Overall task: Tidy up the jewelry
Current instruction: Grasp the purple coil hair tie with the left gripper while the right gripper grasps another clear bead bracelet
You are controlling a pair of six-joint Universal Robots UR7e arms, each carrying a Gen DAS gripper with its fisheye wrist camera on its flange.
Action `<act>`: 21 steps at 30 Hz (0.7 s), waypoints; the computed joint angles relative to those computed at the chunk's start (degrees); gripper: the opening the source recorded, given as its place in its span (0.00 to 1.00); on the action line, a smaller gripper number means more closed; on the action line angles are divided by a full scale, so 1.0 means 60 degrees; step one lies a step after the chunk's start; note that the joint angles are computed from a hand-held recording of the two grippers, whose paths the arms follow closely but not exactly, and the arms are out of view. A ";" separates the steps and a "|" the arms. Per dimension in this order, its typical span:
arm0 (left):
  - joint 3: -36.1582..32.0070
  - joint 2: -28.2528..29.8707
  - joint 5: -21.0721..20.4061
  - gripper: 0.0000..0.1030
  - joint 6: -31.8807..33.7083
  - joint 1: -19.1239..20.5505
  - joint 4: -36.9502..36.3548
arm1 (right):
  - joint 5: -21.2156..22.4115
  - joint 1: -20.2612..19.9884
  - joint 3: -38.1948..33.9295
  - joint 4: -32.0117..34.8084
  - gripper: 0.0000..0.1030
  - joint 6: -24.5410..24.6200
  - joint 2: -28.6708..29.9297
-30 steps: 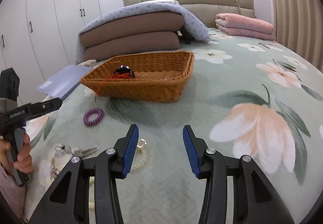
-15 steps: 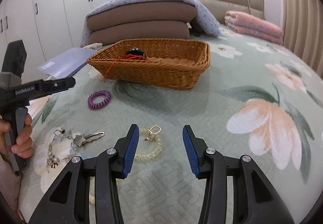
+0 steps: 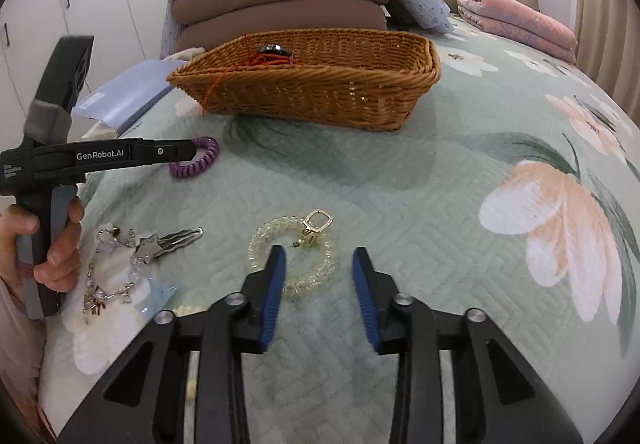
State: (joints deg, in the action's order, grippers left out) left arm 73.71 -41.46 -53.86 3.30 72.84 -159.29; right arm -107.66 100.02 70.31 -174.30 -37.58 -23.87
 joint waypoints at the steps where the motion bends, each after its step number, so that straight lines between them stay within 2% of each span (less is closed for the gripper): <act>1: -0.0080 0.0068 0.0118 0.39 0.0012 -0.0025 0.0065 | 0.0005 -0.0008 -0.0036 0.0056 0.33 0.0009 0.0015; 5: -0.0292 0.0330 0.0760 0.36 0.0276 -0.0160 0.0087 | -0.0145 0.0021 -0.0138 0.0051 0.31 -0.0094 0.0109; 6: -0.0270 0.0356 0.0874 0.28 0.0390 -0.0189 -0.0012 | -0.0122 0.0025 -0.0111 0.0042 0.25 -0.0155 0.0099; 7: -0.0255 0.0360 0.0900 0.16 0.0466 -0.0196 -0.0058 | -0.0169 0.0046 -0.0097 -0.0004 0.20 -0.0260 0.0115; 8: -0.0217 0.0353 0.0914 0.14 0.0511 -0.0203 -0.0120 | -0.0231 0.0070 -0.0094 -0.0089 0.14 -0.0345 0.0148; 21: 0.0277 0.0291 0.1001 0.12 0.1350 -0.0359 -0.1387 | 0.0312 0.0058 0.0458 -0.1177 0.11 -0.0727 -0.0053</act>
